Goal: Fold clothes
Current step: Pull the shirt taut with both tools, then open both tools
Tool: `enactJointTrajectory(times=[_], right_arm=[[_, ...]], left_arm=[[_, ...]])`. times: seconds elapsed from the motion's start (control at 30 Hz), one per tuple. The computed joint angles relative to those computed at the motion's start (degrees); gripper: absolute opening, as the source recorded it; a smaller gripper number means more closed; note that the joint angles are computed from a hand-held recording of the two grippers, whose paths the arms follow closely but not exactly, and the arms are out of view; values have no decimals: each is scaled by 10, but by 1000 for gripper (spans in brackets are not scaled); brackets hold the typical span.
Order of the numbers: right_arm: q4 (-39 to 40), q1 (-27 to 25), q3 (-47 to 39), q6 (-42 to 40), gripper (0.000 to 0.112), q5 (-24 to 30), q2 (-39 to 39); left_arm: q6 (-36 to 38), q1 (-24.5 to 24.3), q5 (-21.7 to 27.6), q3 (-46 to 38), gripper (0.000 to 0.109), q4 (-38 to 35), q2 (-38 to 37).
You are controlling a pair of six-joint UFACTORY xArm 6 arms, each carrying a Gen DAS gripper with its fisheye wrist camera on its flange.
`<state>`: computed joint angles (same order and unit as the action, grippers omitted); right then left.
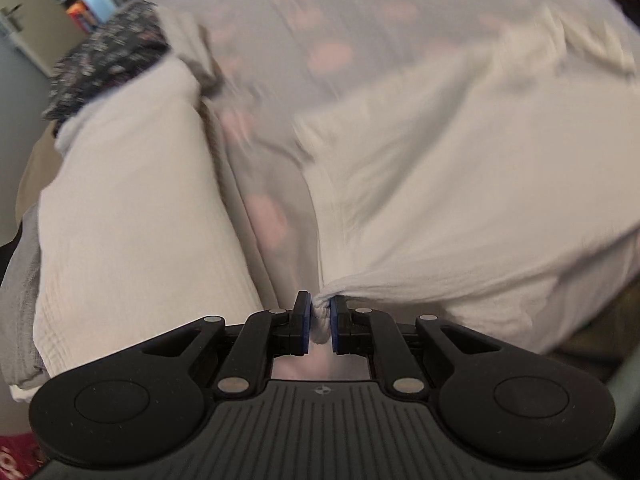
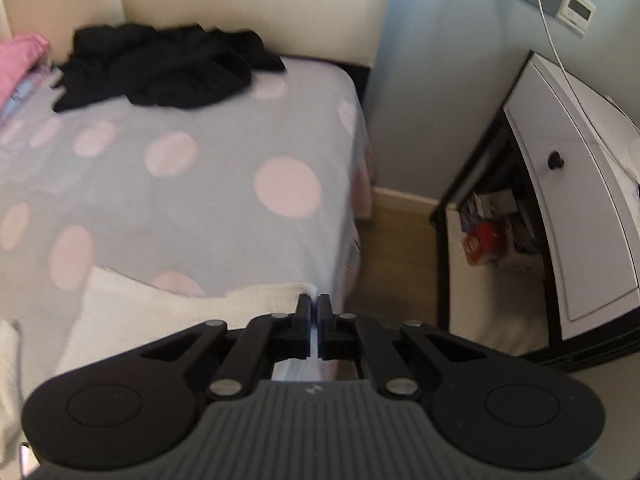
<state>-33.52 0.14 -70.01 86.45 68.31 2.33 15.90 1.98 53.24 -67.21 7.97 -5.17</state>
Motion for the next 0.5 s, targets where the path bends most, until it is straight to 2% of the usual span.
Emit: enactJointTrajectory(times=[0.23, 0.33, 0.37, 0.4, 0.43, 0.5], right_arm=[[-12, 6, -16, -38, 4, 1, 19], [0, 5, -21, -77, 5, -10, 27], [3, 6, -22, -78, 6, -11, 27], [4, 6, -22, -75, 12, -11, 27], [6, 7, -22, -71, 23, -12, 26], [4, 10, -26, -56, 32, 0, 27]], left_arm=[[-10, -11, 44, -13, 8, 36, 50], [-1, -1, 77, -42, 11, -6, 81], [8, 2, 89, -48, 14, -20, 86], [8, 3, 94, -48, 17, -20, 86], [8, 4, 98, -48, 19, -21, 87], [12, 10, 95, -48, 24, -33, 80]])
